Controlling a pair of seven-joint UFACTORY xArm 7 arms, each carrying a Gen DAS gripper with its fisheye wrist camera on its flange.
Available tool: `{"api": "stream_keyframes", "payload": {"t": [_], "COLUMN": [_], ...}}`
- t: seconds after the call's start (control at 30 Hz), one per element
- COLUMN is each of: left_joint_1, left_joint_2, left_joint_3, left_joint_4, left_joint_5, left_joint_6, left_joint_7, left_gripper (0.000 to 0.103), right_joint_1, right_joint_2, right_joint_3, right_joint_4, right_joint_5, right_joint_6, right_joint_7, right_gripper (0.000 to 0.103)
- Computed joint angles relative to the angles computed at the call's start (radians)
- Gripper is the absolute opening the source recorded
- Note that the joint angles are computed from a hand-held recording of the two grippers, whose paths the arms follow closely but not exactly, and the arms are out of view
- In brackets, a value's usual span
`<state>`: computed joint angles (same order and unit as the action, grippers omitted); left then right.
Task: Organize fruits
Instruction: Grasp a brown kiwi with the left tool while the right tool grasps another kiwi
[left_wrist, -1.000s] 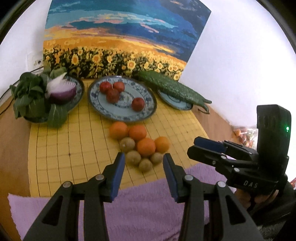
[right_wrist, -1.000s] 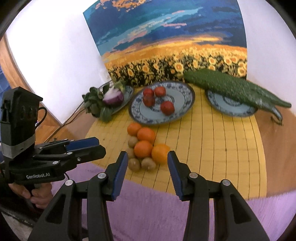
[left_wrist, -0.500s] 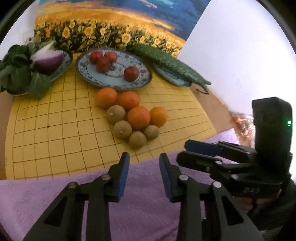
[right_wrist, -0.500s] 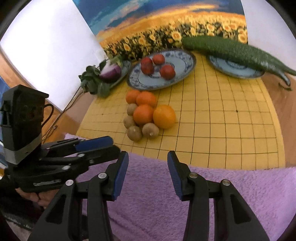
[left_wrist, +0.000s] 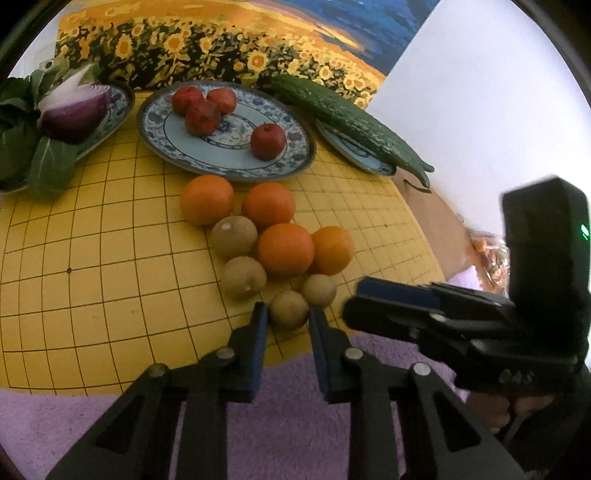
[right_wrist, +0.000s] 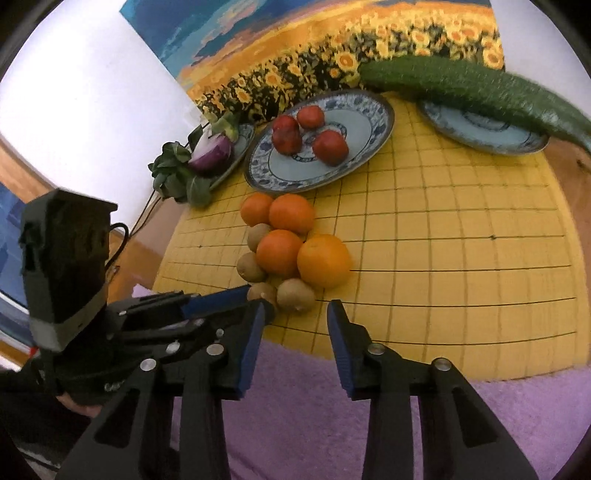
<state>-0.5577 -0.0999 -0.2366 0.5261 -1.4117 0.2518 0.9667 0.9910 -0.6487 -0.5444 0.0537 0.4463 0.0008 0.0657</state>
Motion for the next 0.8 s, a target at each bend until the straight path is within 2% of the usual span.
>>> {"api": "stream_keyframes", "payload": {"t": [0.07,0.2,0.27,0.43,0.5,0.6,0.7,0.8], "left_joint_1": [-0.002,-0.013,-0.020,-0.043,-0.050,-0.060,-0.054,-0.041], "left_joint_2": [-0.010,-0.037,-0.054,-0.118,-0.146,-0.185,-0.186,-0.160], "left_joint_3": [-0.004,-0.002,0.002,0.028,0.036,0.059,0.079,0.093], "left_joint_4": [-0.013,-0.043,-0.060,-0.098,-0.105,-0.096,-0.060,-0.015], "left_joint_5": [0.023,0.056,0.072,0.068,0.069,0.066,0.081,0.095], "left_joint_6": [-0.007,-0.016,-0.020,-0.027,-0.034,-0.036,-0.033,-0.026], "left_joint_7": [-0.014,-0.032,-0.043,-0.039,-0.039,-0.028,-0.043,-0.051], "left_gripper": [0.024,0.024,0.024,0.023,0.023,0.024,0.024,0.024], "right_joint_1": [0.054,0.106,0.145,0.197,0.167,0.057,-0.114,-0.187], "right_joint_2": [0.029,0.080,0.093,0.072,0.037,-0.015,-0.015,0.023], "right_joint_3": [-0.056,-0.085,-0.113,-0.162,-0.139,-0.031,0.139,0.185], "right_joint_4": [0.018,0.042,0.052,0.037,0.020,0.005,0.019,0.056], "right_joint_5": [0.011,0.023,0.017,-0.019,-0.046,-0.099,-0.144,-0.176], "right_joint_6": [-0.006,-0.029,-0.045,-0.080,-0.093,-0.091,-0.065,-0.056], "right_joint_7": [-0.008,-0.005,-0.002,0.010,0.024,0.045,0.082,0.081], "right_gripper": [0.038,0.037,0.027,0.026,0.026,0.026,0.026,0.026]}}
